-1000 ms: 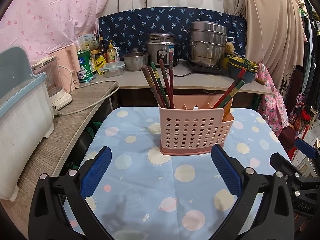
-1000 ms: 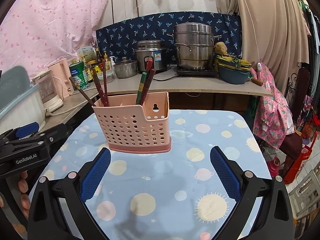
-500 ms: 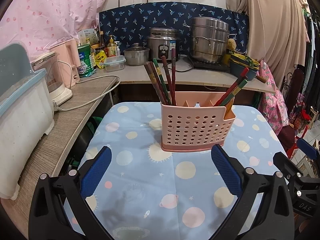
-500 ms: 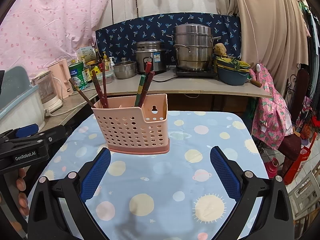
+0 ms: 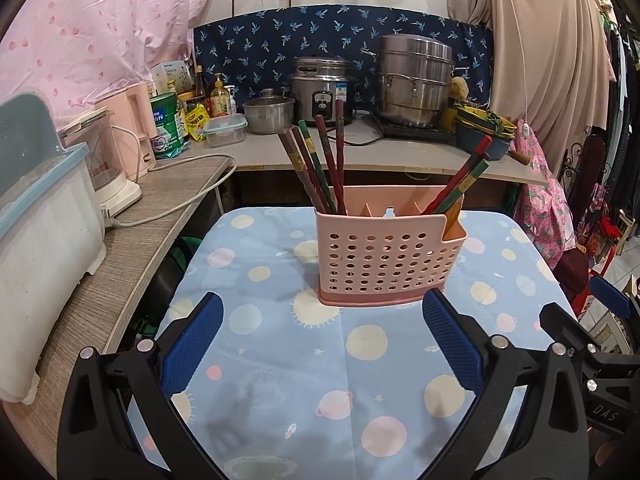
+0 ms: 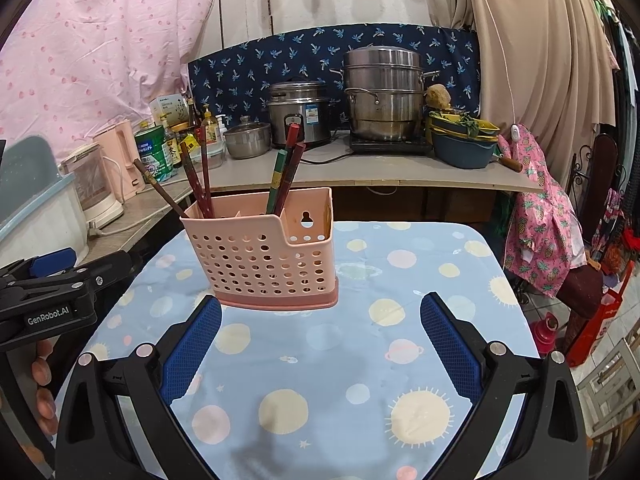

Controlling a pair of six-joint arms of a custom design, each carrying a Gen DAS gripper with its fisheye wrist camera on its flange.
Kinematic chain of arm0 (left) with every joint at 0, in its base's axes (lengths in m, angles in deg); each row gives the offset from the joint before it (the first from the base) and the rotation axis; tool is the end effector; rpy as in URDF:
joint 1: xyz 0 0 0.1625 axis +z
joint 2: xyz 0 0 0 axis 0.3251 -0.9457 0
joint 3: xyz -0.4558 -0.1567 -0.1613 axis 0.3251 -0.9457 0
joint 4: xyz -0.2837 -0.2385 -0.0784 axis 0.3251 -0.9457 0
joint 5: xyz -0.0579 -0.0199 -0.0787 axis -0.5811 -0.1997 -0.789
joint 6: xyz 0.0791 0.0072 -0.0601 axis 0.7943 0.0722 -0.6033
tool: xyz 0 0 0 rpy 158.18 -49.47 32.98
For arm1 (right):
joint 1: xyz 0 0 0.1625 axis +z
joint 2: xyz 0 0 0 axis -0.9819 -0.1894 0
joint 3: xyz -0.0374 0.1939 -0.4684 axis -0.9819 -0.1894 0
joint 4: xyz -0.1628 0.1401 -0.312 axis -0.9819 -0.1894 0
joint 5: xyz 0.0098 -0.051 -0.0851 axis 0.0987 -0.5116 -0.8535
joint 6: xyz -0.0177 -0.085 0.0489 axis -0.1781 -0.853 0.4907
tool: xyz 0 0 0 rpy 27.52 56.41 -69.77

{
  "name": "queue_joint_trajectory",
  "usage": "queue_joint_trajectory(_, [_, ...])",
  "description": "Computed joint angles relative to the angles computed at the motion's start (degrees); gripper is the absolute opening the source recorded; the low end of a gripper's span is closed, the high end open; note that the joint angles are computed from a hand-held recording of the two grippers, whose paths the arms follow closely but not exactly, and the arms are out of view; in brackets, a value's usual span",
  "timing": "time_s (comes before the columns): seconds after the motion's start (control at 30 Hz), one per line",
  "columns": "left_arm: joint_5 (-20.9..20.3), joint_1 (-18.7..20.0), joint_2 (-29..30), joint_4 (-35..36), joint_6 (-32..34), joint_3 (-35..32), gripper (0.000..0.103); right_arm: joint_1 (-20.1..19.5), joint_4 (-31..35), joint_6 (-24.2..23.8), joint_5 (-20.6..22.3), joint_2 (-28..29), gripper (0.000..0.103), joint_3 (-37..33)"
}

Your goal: Organize utensils

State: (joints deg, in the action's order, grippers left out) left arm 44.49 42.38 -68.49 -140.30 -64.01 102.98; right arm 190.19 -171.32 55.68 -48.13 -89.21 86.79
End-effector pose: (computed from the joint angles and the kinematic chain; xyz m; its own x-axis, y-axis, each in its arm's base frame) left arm -0.1332 -0.6930 0.3383 -0.6996 -0.1476 -0.6992 0.5072 0.5867 -0.6313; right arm 0.3619 -0.6993 0.0743 -0.7310 -0.2441 0.6373 -0.6542 0.5163 -0.5527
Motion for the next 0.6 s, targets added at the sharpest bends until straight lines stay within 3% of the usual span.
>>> queue_joint_trajectory(0.6, [-0.23,-0.22,0.63,-0.17,0.9,-0.27,0.096,0.79,-2.01,-3.49,-1.99,1.55,0.096,-1.25])
